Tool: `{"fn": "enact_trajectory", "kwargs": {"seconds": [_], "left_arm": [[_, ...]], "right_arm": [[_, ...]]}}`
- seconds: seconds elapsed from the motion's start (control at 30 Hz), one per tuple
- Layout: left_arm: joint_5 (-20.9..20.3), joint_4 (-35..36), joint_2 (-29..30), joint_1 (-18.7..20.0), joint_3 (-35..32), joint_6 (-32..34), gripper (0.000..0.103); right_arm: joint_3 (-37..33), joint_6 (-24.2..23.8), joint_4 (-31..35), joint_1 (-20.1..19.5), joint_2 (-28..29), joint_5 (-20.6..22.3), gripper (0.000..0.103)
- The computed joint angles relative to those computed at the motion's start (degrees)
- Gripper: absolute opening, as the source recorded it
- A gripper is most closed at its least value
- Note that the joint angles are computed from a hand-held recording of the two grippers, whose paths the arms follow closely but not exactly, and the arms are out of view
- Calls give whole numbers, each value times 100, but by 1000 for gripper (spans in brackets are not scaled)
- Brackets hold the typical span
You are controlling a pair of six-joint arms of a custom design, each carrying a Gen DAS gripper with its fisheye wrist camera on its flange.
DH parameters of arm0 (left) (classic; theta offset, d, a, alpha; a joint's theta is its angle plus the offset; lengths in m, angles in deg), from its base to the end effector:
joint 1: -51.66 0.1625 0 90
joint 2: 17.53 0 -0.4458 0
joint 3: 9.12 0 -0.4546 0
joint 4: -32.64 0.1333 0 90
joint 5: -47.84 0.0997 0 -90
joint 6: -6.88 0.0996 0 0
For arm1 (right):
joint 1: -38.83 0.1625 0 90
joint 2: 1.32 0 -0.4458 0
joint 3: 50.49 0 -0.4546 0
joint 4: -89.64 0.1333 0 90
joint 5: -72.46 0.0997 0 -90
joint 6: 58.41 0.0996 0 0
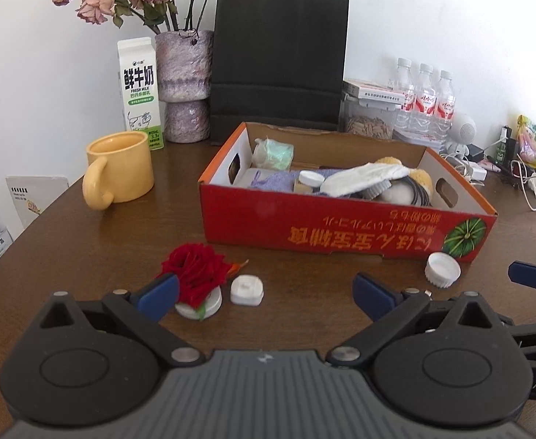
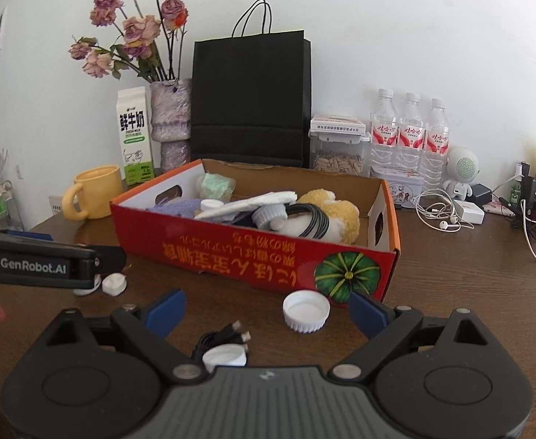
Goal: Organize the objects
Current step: 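Move the left gripper to the white square cap while the right approaches the cap on the cable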
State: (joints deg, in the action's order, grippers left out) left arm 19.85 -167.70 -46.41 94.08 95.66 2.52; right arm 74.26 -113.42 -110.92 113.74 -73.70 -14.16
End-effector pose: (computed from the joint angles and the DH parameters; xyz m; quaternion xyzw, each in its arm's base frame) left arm -0.3009 -0.5747 -0.0453 0.1597 0.8173 -0.4436 0.3312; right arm -0.0087 -0.5668 0.2597 0.3116 -0.8161 0.4127 0.2580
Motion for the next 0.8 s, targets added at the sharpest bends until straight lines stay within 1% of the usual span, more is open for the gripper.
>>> {"fn": "enact_trajectory", "kwargs": {"seconds": [0.1,0.17,0.23,0.3,0.33,0.37,0.43,0.53,0.6,0.67,0.73,0.8], "left_arm": [[-21,164,-126,-16,300,-300,103],[-75,223,-180,-9,459,-384,103],[-110,274,-217,12,551,-473,103],[-167,249,-236,38,585,-491,102],[-209,234,-242,51,583,-486,101],[-254,206,-232,68,552,-435,101],[-304,154,-183,98,465,-271,95],[-331,221,-87,160,269,-145,92],[-358,326,-34,216,125,-114,88],[-319,461,19,276,-23,-125,85],[-331,525,52,342,-141,-103,79],[-324,613,77,402,-248,-148,78]], "right_arm": [[137,-54,-17,-58,-34,-55,87],[186,-71,9,-79,-52,-78,81],[203,-84,32,-81,-61,-83,74],[214,-81,29,-79,-60,-75,72],[201,-70,39,-73,-50,-76,69],[197,-63,51,-72,-44,-76,67],[167,-43,78,-59,-15,-106,63],[93,-11,130,-36,46,-163,56],[47,-1,163,-19,88,-196,55],[5,-17,226,-8,119,-202,53],[-38,-44,321,3,146,-213,45],[-87,-74,445,11,174,-231,38]]}}
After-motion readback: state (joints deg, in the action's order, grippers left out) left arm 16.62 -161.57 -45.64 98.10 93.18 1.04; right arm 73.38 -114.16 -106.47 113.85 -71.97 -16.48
